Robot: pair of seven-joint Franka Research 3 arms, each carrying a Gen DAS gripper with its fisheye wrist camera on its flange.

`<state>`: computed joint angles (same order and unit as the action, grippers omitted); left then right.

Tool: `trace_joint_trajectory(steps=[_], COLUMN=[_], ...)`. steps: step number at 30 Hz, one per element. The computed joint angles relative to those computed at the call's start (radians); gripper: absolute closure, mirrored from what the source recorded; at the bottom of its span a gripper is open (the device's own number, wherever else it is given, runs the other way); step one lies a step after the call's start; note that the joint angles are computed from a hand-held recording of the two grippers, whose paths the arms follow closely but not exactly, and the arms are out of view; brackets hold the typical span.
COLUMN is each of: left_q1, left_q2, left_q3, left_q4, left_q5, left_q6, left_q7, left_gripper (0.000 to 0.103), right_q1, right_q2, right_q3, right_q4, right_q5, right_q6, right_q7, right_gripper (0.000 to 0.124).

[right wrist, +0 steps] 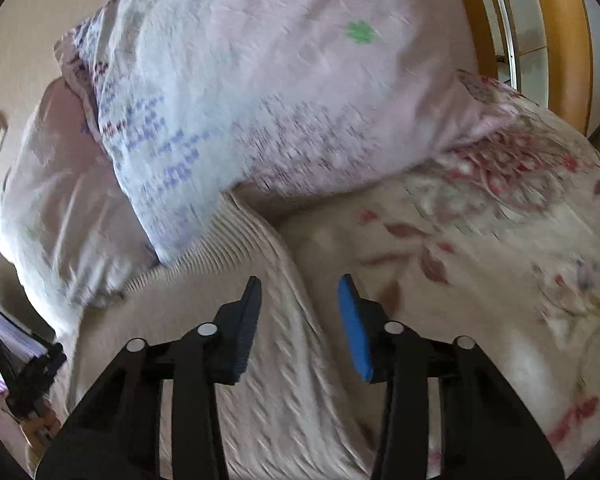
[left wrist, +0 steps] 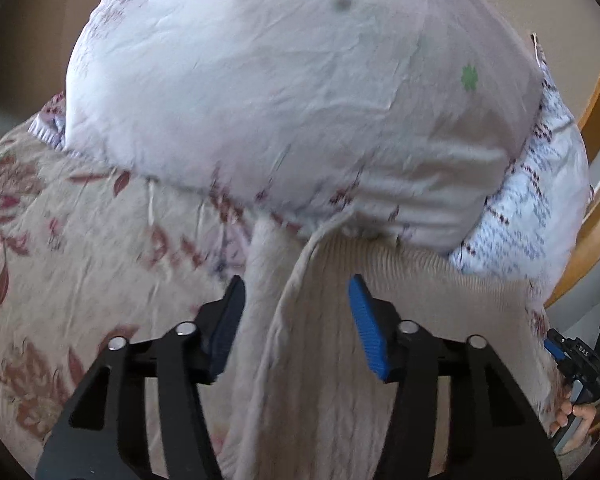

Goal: Fold small clothes
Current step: 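Grasp the folded sweater edge with both tools for the next fold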

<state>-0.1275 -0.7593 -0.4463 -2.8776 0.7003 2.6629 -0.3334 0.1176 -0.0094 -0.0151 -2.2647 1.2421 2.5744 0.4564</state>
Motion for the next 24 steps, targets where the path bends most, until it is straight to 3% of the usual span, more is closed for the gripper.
trace_joint_trajectory(steps=[7, 10, 12, 15, 24], left_q1=[-0.051, -0.050, -0.054, -0.069, -0.131], left_q2=[0.002, 0.020, 0.023, 0.005, -0.090], left_q3=[0.006, -0.022, -0.027, -0.025, -0.018], left_q4=[-0.061, -0.049, -0.045, -0.054, -0.093], left_q5=[-0.060, -0.058, -0.051, -0.048, -0.072], left_q6=[0.057, 0.040, 0.030, 0.030, 0.014], left_q7=[-0.013, -0.014, -0.011, -0.016, -0.014], left_gripper=[0.066, 0.071, 0.083, 0.090, 0.095], right_q1=[0.007, 0.025, 0.035, 0.039, 0.033], right_q2=[-0.029, -0.036, -0.043, -0.064, -0.179], right_q3=[0.004, 0.012, 0.013, 0.001, -0.042], right_q4=[-0.074, -0.097, -0.109, -0.120, -0.190], right_q5=[-0.080, -0.102, -0.088, -0.042, 0.043], right_q6=[0.043, 0.102, 0.125, 0.114, 0.043], right_q7=[-0.033, -0.061, -0.085, -0.116, -0.177], right_gripper=[0.088, 0.099, 0.108, 0.111, 0.116])
